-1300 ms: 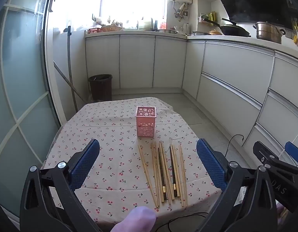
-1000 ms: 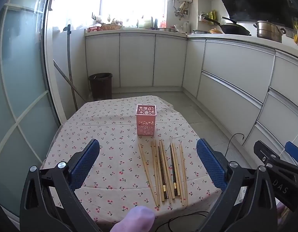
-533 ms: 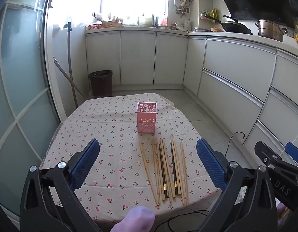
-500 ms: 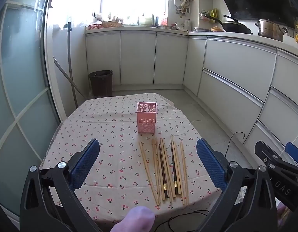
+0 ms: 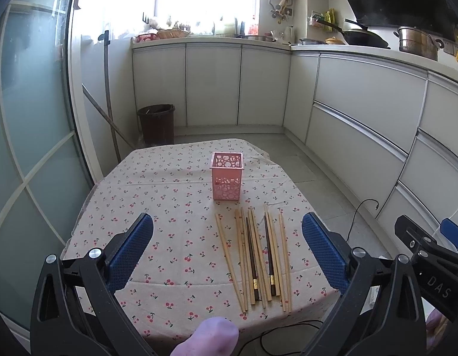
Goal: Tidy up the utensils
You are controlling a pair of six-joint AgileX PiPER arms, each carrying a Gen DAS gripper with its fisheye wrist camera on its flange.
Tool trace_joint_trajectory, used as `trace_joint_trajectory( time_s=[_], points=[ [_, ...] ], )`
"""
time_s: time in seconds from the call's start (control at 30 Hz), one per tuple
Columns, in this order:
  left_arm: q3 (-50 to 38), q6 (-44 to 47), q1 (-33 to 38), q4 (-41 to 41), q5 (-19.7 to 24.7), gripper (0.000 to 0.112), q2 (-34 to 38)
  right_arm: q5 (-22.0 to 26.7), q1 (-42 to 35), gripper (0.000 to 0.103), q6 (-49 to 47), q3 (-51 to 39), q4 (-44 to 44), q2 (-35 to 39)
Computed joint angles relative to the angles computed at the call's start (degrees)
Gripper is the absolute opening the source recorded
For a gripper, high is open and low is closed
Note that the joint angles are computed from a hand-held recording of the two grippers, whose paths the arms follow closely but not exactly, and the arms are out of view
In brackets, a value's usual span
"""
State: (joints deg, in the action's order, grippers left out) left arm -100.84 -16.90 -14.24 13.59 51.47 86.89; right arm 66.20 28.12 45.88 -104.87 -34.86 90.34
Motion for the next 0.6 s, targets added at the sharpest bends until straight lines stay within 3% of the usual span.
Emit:
trace_joint_trajectory(
  time_s=[0.6],
  points=[
    [0.11,-0.84,-0.33,0.96,0.66,0.096,0.05,0.16,-0.21,0.096,-0.62,-0.14,0.88,0.06]
  ],
)
